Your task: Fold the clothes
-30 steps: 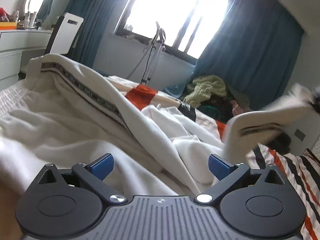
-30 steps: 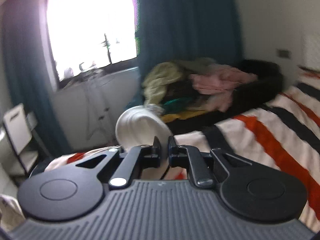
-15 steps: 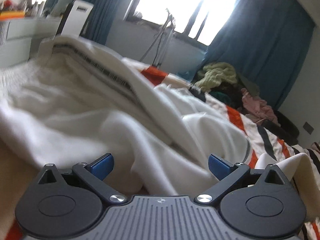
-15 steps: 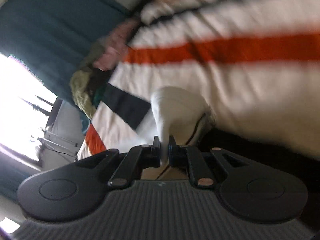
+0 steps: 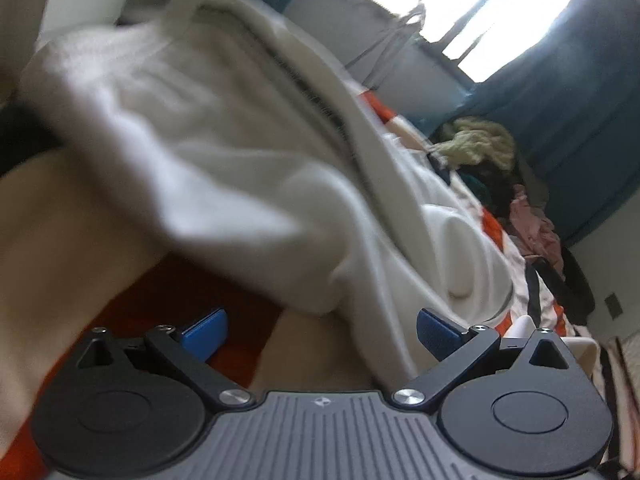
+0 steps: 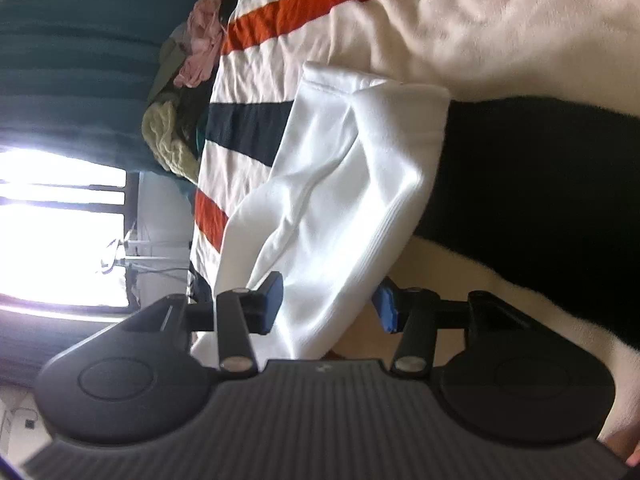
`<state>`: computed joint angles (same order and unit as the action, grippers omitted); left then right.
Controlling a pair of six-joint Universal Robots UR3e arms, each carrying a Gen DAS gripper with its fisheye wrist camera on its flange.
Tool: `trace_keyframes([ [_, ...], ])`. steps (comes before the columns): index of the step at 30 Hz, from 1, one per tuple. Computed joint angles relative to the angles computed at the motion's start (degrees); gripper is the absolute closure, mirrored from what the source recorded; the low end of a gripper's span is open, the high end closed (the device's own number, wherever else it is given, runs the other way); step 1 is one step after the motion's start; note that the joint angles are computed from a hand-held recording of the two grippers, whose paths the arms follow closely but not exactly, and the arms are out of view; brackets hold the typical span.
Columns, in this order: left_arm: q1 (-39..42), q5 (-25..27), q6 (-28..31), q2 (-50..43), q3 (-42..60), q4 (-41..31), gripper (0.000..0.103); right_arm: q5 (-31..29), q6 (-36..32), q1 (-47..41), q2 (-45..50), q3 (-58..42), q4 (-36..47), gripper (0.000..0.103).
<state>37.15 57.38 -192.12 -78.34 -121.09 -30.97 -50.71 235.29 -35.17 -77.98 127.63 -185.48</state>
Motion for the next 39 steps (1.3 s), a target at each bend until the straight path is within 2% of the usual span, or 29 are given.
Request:
trace_keyframes([
  [3, 3.74, -0.85, -0.32, -0.19, 3.82, -9.9, 0.005, 0.19, 0.05, -0.42, -0.97, 0.65, 2.12, 0.052],
  [6, 8.7, -5.21, -1.75, -1.6, 7.13, -17.07, 0.008, 3.0, 1.86, -1.96, -0.06, 2.26, 0.4, 0.052],
  [11, 12.5, -3.94, -2.55, -5.09, 13.98, -21.45, 0.01, 5.56, 3.58, -3.88, 0.24, 4.88, -3.16, 0.052],
  [15, 15.35, -2.96, 0.15, -8.86, 20.3, -25.53, 0.009, 5.82, 3.5, -4.0, 0.73, 4.42, -2.29, 0.052],
  [21, 17.66, -4.4, 3.34, -13.48, 23.84, -28.4, 0.007, 3.29, 2.47, -2.27, 1.65, 1.91, -0.05, 0.053],
  [26, 18.32, -6.41, 6.74, -14.3, 25.27, -31.08, 0.001, 0.12, 5.03, -1.97, 3.07, 1.78, -3.85, 0.054],
  [28, 19.4, -7.65, 5.9, -14.39, 25.01, -31.36, 0.001, -0.81, 7.12, -2.13, 4.46, 1.6, -6.07, 0.057],
  [31, 21.07, -9.6, 4.03, -14.44, 24.46, -31.48, 0.001, -2.53, 7.42, -1.74, 6.04, -0.37, -5.39, 0.069],
  [35, 23.32, -12.42, 0.99, -14.74, 23.58, -31.0, 0.001, -7.67, 1.28, 0.53, 6.19, -5.82, 1.66, 0.083],
  [37, 24.31, -13.51, -0.71, -14.95, 23.42, -30.38, 0.002, -8.95, 0.41, 0.72, 6.87, -6.88, 0.91, 0.093],
  [39, 24.97, -14.01, -2.56, -15.33, 23.48, -29.61, 0.004, -9.76, 0.35, 0.28, 7.27, -6.99, -1.17, 0.095],
])
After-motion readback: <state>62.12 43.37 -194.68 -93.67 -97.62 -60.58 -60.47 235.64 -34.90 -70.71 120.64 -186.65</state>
